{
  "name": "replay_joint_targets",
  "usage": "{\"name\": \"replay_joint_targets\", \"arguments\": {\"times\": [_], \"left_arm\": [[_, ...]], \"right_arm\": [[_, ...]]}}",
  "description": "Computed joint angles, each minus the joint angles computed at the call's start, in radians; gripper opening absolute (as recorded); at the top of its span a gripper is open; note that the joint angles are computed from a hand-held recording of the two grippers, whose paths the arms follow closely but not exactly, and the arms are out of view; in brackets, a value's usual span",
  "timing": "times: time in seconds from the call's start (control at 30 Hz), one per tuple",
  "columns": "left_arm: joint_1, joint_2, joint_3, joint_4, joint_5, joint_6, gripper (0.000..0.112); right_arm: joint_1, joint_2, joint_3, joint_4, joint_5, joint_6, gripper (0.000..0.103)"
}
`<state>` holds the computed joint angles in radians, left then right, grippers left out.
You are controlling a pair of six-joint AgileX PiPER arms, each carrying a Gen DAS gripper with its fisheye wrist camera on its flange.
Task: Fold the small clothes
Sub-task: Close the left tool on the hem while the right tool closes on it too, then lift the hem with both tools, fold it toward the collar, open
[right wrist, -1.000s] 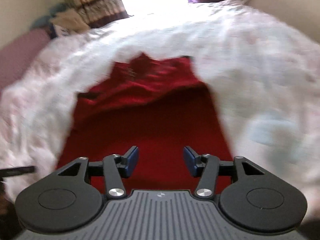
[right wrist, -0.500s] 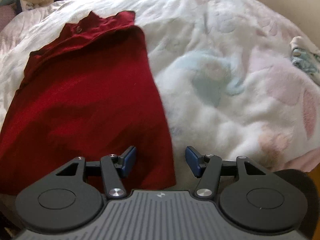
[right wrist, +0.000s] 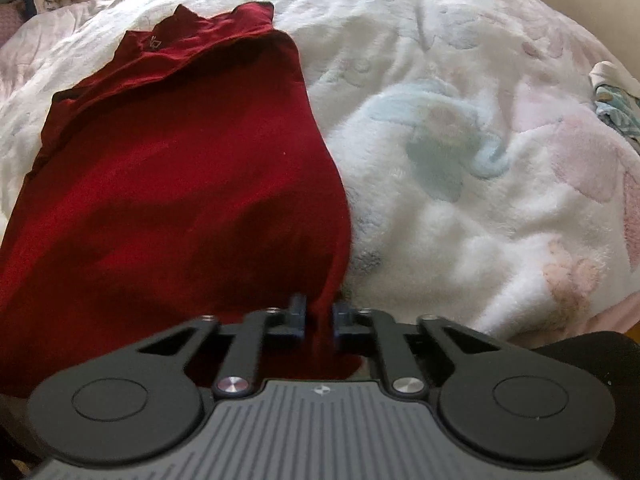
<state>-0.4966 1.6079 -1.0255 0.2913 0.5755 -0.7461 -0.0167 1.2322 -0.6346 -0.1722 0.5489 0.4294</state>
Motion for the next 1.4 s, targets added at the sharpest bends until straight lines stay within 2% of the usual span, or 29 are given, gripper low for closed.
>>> {"name": "replay_joint_targets", "arguments": {"times": [0.1,0.2,0.23,0.3,0.37,0.43,0.5,0.57,0.63,0.73,0.83,0.9,0.97,1.0,1.03,1.13,1.17,1.2,1.27,1.3,1.37,1.4], "left_arm": [[0.034,-0.073,0.009,-0.050,-0.003,0.036,0.003],[0.050,-0.129,0.002,-0.076,0.019,0.068,0.003],[0.041,-0.144,-0.011,-0.070,0.049,0.055,0.003],[0.077,-0.177,-0.005,-0.154,0.052,0.123,0.003],[0.093,-0.206,0.011,-0.160,0.073,0.143,0.003],[0.107,-0.204,0.028,-0.170,0.087,0.176,0.003],[0.102,-0.182,0.048,-0.163,0.101,0.183,0.003],[0.102,-0.131,0.084,-0.176,0.082,0.195,0.004],[0.079,-0.054,0.096,-0.133,0.063,0.142,0.004],[0.039,0.020,0.093,-0.076,0.052,0.071,0.005],[0.056,0.028,0.073,-0.104,0.080,0.099,0.015],[0.076,0.007,0.055,-0.106,0.108,0.097,0.032],[0.102,-0.024,0.034,-0.110,0.123,0.117,0.041],[0.108,-0.053,0.030,-0.105,0.126,0.109,0.044],[0.113,-0.082,0.025,-0.099,0.127,0.098,0.046],[0.109,-0.125,-0.007,-0.091,0.124,0.069,0.050],[0.102,-0.129,-0.006,-0.091,0.092,0.058,0.051],[0.095,-0.120,-0.010,-0.103,0.057,0.061,0.053],[0.043,-0.064,-0.039,-0.074,0.027,0.020,0.053],[0.005,-0.041,-0.041,-0.034,0.002,-0.020,0.053],[-0.083,0.038,-0.064,0.100,-0.054,-0.135,0.053],[-0.126,0.085,-0.098,0.155,-0.039,-0.180,0.053]], "right_arm": [[0.010,-0.043,0.001,-0.013,0.024,0.017,0.007],[-0.020,-0.120,0.002,0.080,0.057,-0.070,0.005],[-0.027,-0.150,-0.001,0.109,0.078,-0.105,0.005],[-0.020,-0.217,-0.008,0.112,0.123,-0.113,0.004],[-0.016,-0.292,-0.018,0.118,0.183,-0.117,0.004],[-0.025,-0.358,-0.036,0.131,0.247,-0.118,0.002],[0.041,-0.421,-0.047,0.043,0.318,-0.040,0.002],[0.018,-0.430,-0.037,0.069,0.355,-0.084,0.002],[0.000,-0.390,-0.004,0.073,0.337,-0.102,0.002],[-0.051,-0.299,0.069,0.119,0.240,-0.133,0.003],[-0.040,-0.243,0.112,0.116,0.176,-0.096,0.003],[0.004,-0.236,0.122,0.058,0.165,-0.023,0.003],[0.037,-0.235,0.107,0.019,0.179,0.022,0.004],[0.060,-0.242,0.094,-0.012,0.196,0.052,0.008],[0.116,-0.257,0.073,-0.071,0.237,0.122,0.017],[0.351,-0.285,0.001,-0.324,0.408,0.405,0.020],[0.433,-0.299,-0.021,-0.393,0.456,0.476,0.021],[0.476,-0.311,-0.032,-0.427,0.470,0.507,0.023],[0.522,-0.330,-0.041,-0.459,0.426,0.532,0.031],[0.513,-0.325,-0.038,-0.453,0.372,0.523,0.039],[0.452,-0.298,-0.012,-0.381,0.185,0.462,0.046],[0.409,-0.274,-0.003,-0.302,0.085,0.398,0.048]]}}
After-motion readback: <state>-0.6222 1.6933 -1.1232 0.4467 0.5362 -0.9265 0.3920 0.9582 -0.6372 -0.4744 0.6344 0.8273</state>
